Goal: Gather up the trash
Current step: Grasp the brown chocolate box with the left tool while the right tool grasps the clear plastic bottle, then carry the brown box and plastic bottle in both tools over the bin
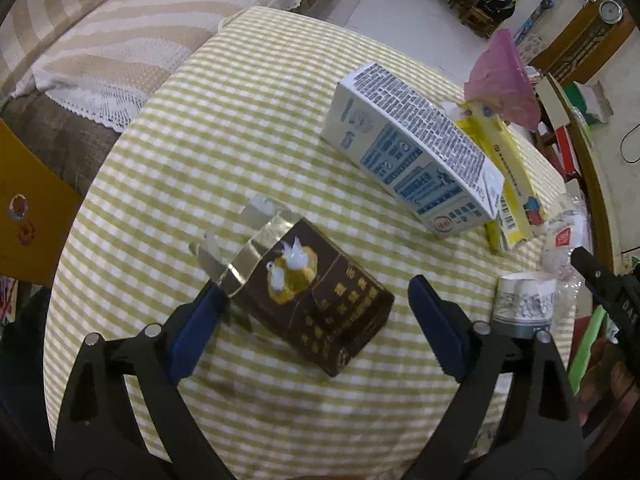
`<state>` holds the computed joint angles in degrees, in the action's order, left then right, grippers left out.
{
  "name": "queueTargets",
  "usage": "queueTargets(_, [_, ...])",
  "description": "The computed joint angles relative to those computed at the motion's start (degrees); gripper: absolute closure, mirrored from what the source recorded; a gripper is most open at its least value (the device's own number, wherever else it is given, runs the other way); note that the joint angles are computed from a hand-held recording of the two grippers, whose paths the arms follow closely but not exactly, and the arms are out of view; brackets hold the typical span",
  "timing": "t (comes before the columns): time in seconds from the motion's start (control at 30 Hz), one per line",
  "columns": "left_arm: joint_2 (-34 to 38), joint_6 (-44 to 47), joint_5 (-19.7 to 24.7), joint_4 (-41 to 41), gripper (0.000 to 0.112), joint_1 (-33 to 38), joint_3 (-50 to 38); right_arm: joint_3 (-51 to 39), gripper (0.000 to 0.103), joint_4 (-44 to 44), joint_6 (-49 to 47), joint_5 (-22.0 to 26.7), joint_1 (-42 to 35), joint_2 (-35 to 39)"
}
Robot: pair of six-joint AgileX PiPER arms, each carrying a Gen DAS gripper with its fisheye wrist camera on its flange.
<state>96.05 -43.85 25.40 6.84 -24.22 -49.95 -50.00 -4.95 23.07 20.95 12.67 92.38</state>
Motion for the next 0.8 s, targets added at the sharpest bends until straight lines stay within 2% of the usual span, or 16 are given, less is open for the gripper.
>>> queueTargets(0.07, [0.4,-2.7,0.1,2.4,0.025,-0.5,-0.4,-0.8,0.009,0.8,-1.1,-0.4,-0.1,1.3])
queueTargets(0.13, [0.8,-4.7,0.6,4.3,0.036,-0.8,-1.3,-1.8,0.015,0.5,-0.8,0.0,0.1,2.5])
queueTargets(0.2, [0.9,-4.1,0.2,4.0,0.046,-0.6,-1.5,-2.6,0.026,1.7,-2.3,0.0,0.2,3.7])
queueTargets(0.3, [0.5,-1.0,0.0,1.8,0.053,0.0,-1.7,-3.1,0.038,0.8,-1.9,0.5,0.5,4.7])
queueTargets(0.53, [-1.3,9.5,-1.6,-6.4,0.073,1.0,-0.5,-0.9,0.043,3.7,-4.4,-0.5,0.3,1.5])
queueTargets(0.7, [-3.4,10.0,-1.3,-6.1,0.087,0.3,-0.1,0.0,0.043,1.1,-1.7,0.4,1.1,-2.2])
queueTargets(0.8, [-4.9,10.7,-0.7,-6.6,0.089,-0.1,0.1,0.6,0.043,0.0,-0.8,1.7,1.3,-5.5])
